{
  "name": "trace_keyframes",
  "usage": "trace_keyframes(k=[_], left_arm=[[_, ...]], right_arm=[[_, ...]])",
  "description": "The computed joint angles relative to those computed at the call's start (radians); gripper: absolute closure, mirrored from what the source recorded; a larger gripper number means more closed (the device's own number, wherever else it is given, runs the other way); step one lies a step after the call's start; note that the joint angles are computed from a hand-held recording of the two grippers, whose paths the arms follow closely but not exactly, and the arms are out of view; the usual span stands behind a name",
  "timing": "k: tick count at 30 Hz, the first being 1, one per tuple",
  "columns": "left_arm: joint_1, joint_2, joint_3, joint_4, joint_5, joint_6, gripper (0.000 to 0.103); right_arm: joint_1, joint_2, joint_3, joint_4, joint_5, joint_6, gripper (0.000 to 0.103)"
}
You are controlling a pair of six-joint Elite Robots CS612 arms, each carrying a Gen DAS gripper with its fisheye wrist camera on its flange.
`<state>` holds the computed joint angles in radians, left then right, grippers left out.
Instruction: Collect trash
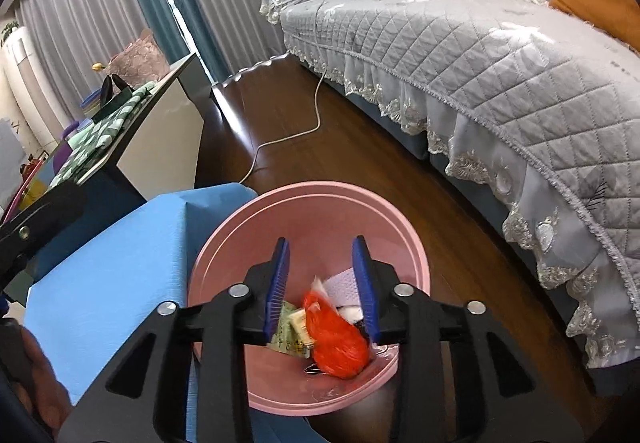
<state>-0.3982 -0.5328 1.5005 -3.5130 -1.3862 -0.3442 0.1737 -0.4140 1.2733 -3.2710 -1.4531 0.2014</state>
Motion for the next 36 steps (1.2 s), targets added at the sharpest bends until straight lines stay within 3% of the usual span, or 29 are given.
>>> trace_keyframes(k=[12, 17, 24, 30, 36], left_arm=[[0.002, -0.135, 0.245, -0.161, 0.097, -0.013, 0.015], [-0.008, -0.187, 0.356, -0.222, 0.146, -0.041, 0.012], [-0.049, -0.229, 0.518, -0.303, 0.226, -0.100, 0.009], [-0.110, -0.236, 0.622, -0.306, 0.391, -0.212, 0.009], [-0.152, -0.222, 0.684, -0.283, 0.460, -0.327, 0.009]], right_arm=[[0.056, -0.132, 0.159, -0.197, -0.068, -0.111, 0.006], [0.084, -0.193, 0.252, -0.232, -0.077, -0.157, 0.005], [0.104, -0.246, 0.389, -0.326, -0.069, -0.211, 0.005], [0.125, -0.261, 0.480, -0.403, -0.121, -0.230, 0.005], [0.153, -0.243, 0.527, -0.459, -0.154, -0.293, 0.005]])
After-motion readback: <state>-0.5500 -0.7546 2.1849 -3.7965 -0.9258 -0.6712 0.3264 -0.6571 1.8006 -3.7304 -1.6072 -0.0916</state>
